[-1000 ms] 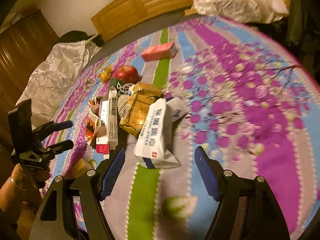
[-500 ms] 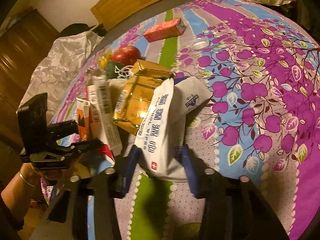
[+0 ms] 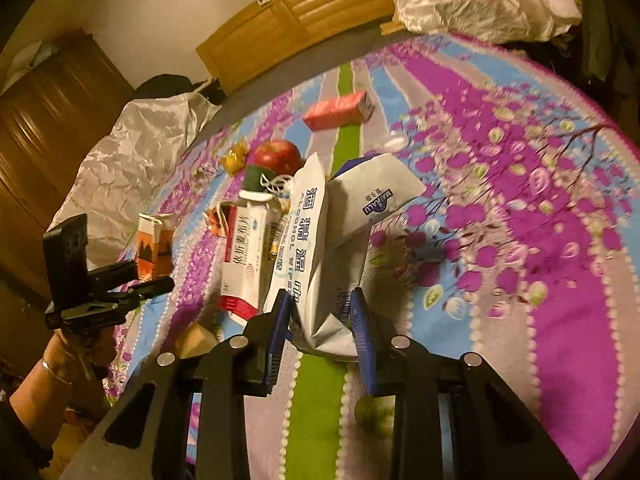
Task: Collect trash
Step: 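Grasp the orange paper cup with the left tool while the right tool grasps the white tissue pack, then carry the paper cup and tissue pack over the green bin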
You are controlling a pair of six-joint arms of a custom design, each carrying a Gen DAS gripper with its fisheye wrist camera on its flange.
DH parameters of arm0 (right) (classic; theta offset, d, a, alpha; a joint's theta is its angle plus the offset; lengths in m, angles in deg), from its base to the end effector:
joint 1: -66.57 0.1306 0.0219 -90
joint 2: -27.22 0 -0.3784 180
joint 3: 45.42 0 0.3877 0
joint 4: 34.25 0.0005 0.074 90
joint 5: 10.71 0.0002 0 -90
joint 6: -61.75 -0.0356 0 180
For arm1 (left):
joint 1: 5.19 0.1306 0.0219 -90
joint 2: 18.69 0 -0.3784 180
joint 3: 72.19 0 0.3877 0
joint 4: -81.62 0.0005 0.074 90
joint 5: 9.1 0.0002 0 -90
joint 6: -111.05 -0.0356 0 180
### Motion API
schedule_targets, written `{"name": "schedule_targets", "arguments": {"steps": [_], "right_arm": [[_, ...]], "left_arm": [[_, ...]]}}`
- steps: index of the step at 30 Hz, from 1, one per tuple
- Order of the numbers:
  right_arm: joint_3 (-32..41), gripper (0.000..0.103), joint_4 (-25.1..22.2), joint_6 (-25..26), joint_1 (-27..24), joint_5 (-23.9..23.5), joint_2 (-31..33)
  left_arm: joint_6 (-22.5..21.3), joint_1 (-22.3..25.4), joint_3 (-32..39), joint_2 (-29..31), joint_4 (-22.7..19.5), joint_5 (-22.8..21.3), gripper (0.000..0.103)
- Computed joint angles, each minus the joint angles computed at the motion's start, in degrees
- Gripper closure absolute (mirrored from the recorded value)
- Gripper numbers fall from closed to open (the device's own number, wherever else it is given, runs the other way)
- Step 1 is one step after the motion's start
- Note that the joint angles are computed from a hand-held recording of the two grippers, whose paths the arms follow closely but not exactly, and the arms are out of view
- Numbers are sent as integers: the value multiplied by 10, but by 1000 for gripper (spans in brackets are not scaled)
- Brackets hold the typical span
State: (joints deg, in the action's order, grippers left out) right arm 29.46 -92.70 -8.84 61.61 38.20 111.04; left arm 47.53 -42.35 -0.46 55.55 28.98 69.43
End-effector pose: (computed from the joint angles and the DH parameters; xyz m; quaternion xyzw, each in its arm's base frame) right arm 0.4032 -0.0120 0.3534 -0.1837 0.9023 0.2976 0.2521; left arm 0.2977 -0.2174 0.3883 0.0586 0.9480 -0.0761 0.3034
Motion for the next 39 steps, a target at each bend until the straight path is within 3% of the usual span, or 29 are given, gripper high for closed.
{"name": "schedule_targets", "arguments": {"steps": [7,12,16,20,28,34,39], "right_arm": [[8,71,-52,58,-49,23,-69],[12,71,-71,92,-85,18,-108],[18,71,-89,124,-115,5,-134],[21,71,-105,152,-144,-1,-151],[52,71,-125,198,-232,-20,-157],[108,71,-132,212,-326,-37,-120],[153,71,-124,210,-397,-46,-79]], "left_arm": [[94,-86,92,38,-66,-122,57],[189,-140,174,103,-162,-208,57],[261,-173,224,146,-221,-249,57],[287,-198,278,184,-255,-282,57],[260,-216,384,259,-278,-306,57],[183,-223,493,327,-259,-311,57],[114,-229,623,410,-256,-306,57]]}}
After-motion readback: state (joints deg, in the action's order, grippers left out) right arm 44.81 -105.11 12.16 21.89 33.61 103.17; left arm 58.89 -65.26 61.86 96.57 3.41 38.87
